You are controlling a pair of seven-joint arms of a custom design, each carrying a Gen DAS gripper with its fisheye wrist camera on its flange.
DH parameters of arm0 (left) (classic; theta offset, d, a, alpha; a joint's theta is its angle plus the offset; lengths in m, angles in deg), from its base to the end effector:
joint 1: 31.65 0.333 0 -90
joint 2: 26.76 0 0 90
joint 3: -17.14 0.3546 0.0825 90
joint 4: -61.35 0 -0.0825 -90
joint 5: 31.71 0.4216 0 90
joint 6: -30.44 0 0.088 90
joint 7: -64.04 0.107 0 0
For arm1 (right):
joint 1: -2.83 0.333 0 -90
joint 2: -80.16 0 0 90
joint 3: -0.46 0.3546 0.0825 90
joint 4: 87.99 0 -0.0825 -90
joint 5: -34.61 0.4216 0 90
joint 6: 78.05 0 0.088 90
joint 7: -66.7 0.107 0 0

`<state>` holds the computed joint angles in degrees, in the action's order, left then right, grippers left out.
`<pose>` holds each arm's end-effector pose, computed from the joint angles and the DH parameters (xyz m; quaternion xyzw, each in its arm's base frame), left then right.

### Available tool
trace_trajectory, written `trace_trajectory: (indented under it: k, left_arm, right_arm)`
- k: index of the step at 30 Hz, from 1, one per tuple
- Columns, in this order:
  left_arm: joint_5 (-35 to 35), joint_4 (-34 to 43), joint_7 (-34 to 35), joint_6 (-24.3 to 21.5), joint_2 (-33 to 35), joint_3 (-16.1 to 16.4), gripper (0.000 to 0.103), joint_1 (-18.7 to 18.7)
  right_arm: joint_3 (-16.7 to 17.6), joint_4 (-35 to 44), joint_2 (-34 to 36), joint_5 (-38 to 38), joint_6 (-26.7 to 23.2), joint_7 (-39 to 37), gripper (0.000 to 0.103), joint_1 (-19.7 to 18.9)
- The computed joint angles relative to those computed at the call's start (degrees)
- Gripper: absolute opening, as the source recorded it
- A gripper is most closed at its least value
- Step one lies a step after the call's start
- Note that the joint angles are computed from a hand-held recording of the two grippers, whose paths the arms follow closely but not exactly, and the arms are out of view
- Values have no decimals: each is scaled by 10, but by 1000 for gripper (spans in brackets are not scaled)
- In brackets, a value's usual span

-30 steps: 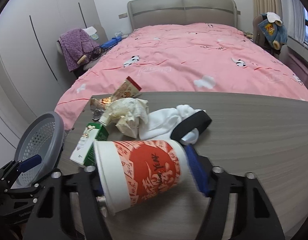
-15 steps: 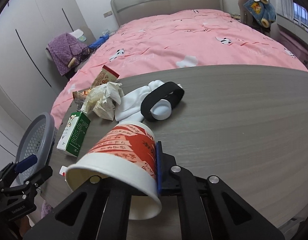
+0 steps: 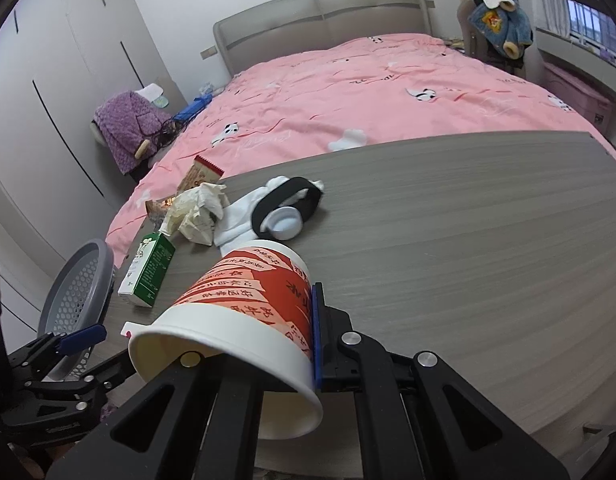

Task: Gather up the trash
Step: 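Move the left tool to the white playing card while the right tool holds the cup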

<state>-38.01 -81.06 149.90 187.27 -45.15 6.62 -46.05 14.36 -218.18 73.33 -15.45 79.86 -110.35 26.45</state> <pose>0.4486 -0.2083 0.4831 -0.5766 0.7673 -0.2450 0.1372 0.4252 0.3705 0.4785 -0.5718 0.7249 -0.1722 0.3434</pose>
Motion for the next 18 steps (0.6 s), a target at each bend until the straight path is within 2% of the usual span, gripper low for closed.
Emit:
trace_trajectory:
  k: [6, 14, 18]
  left_arm:
    - [15, 7, -22, -3, 9, -14, 79, 1]
    - [113, 24, -119, -5, 32, -49, 79, 31]
    - [130, 29, -141, -8, 38, -46, 79, 28]
  right_arm:
    - [5, -24, -21, -19, 12, 24, 4, -10]
    - [15, -43, -39, -32, 29, 48, 4, -29]
    - [19, -50, -45, -34, 35, 54, 4, -38]
